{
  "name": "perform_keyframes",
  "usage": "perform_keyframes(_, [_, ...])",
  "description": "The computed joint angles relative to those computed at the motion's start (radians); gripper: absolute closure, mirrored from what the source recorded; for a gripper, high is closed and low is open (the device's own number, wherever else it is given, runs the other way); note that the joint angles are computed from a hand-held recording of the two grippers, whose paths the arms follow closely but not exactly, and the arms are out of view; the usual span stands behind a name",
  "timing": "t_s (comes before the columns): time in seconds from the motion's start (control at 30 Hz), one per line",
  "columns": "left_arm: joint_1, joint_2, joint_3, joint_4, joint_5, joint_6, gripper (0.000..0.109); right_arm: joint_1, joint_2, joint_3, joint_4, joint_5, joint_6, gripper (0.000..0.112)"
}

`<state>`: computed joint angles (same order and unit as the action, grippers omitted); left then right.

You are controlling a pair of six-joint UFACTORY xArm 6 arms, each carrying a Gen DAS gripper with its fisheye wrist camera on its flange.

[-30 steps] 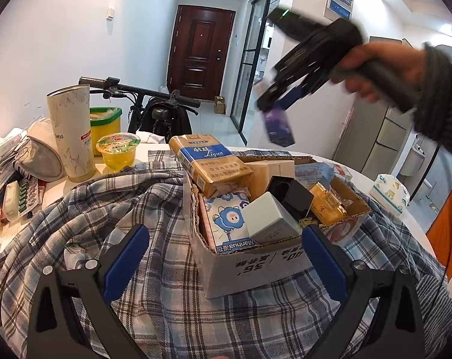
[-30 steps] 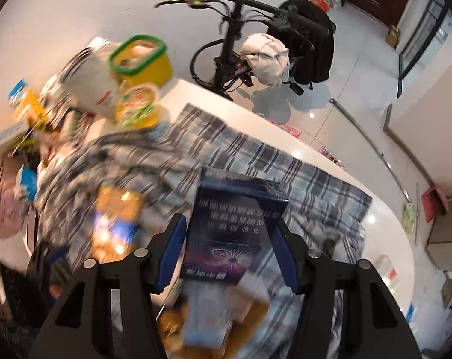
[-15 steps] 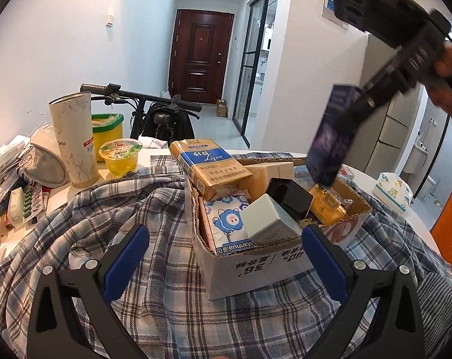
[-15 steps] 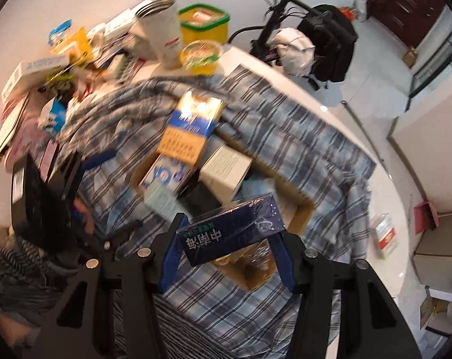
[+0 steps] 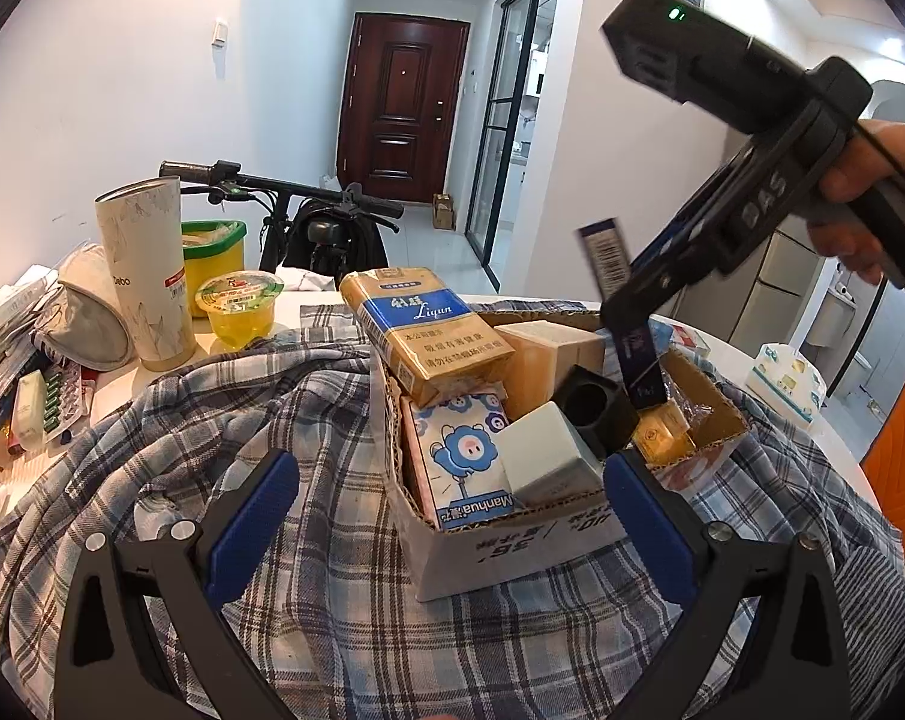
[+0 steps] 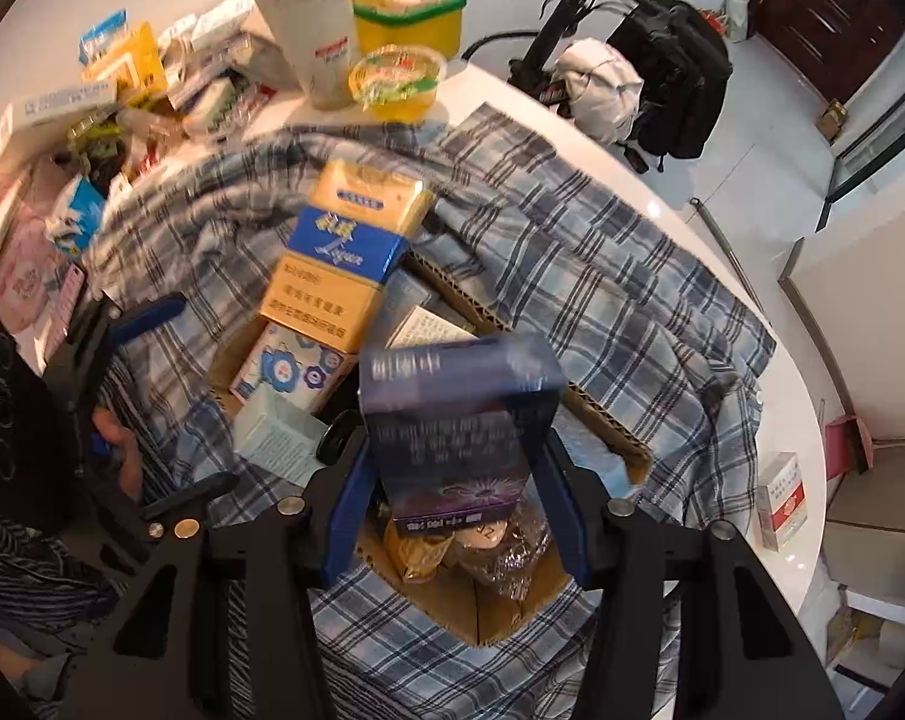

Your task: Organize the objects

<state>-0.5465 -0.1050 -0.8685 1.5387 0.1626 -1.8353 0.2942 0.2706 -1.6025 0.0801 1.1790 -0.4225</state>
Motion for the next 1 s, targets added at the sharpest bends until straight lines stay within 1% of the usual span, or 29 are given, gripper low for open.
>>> perform_keyframes(0.13, [0.002, 0.002, -0.001, 0.003, -0.003, -0.003, 0.006, 0.02, 0.03, -0.007, -0.059, 0.014, 0.023, 0.06])
perform_keyframes(0.2, [0.003, 0.001, 0.0, 0.0, -0.003, 0.001, 0.006, 0.025, 0.029, 0.001, -0.08, 0.011, 0.028, 0.054])
perform_keyframes(0.23, [0.002, 0.0, 0.0, -0.001, -0.003, 0.001, 0.006, 0.025, 0.023, 0.009, -0.086, 0.005, 0.027, 0.053])
perform_keyframes(0.43, [0.0, 0.003, -0.003, 0.003, 0.002, 0.002, 0.006, 0.013, -0.027, 0.059, -0.063, -0.01, -0.002, 0.053])
perform_keyframes(0.47, [-0.001, 0.003, -0.003, 0.004, 0.002, 0.003, 0.006, 0.013, -0.039, 0.074, -0.061, -0.016, -0.01, 0.056])
perform_keyframes(0.5, [-0.001, 0.003, -0.003, 0.004, 0.004, 0.001, 0.006, 0.015, -0.044, 0.082, -0.063, -0.02, -0.013, 0.065])
perform_keyframes(0.53, [-0.001, 0.003, -0.004, 0.006, 0.003, -0.001, 0.006, 0.016, -0.049, 0.091, -0.061, -0.022, -0.017, 0.067])
perform_keyframes(0.6, [-0.002, 0.002, -0.002, 0.002, 0.005, 0.002, 0.006, 0.017, -0.059, 0.109, -0.062, -0.03, -0.012, 0.068])
perform_keyframes(0.67, [-0.004, 0.002, -0.002, 0.003, 0.007, 0.0, 0.006, 0.016, -0.063, 0.112, -0.066, -0.019, -0.004, 0.068])
perform_keyframes(0.73, [-0.006, -0.002, 0.0, 0.004, 0.012, -0.002, 0.006, 0.016, -0.078, 0.12, -0.084, -0.029, 0.023, 0.053])
perform_keyframes(0.77, [-0.007, -0.003, 0.0, 0.008, 0.013, -0.006, 0.006, 0.013, -0.086, 0.119, -0.081, -0.04, 0.034, 0.039])
perform_keyframes(0.8, [-0.007, -0.004, 0.0, 0.01, 0.012, -0.006, 0.006, 0.006, -0.09, 0.114, -0.066, -0.056, 0.038, 0.034])
perform_keyframes(0.83, [-0.007, -0.004, 0.0, 0.006, 0.012, 0.0, 0.006, -0.001, -0.089, 0.103, -0.053, -0.076, 0.047, 0.032])
perform_keyframes(0.87, [-0.007, -0.003, 0.0, 0.001, 0.012, 0.006, 0.006, -0.009, -0.078, 0.083, -0.042, -0.106, 0.072, 0.024])
perform_keyframes(0.9, [-0.007, -0.003, 0.0, -0.003, 0.012, 0.011, 0.006, -0.017, -0.058, 0.057, -0.038, -0.137, 0.106, 0.011])
perform_keyframes(0.93, [-0.006, -0.004, 0.002, -0.004, 0.01, 0.014, 0.006, -0.025, -0.025, 0.02, -0.035, -0.162, 0.147, 0.009])
perform_keyframes(0.97, [-0.005, -0.003, 0.001, -0.005, 0.007, 0.015, 0.006, -0.031, 0.023, -0.037, -0.031, -0.161, 0.183, 0.009])
perform_keyframes(1.0, [-0.002, -0.003, 0.002, -0.005, 0.002, 0.014, 0.006, -0.035, 0.091, -0.122, -0.023, -0.13, 0.207, 0.009])
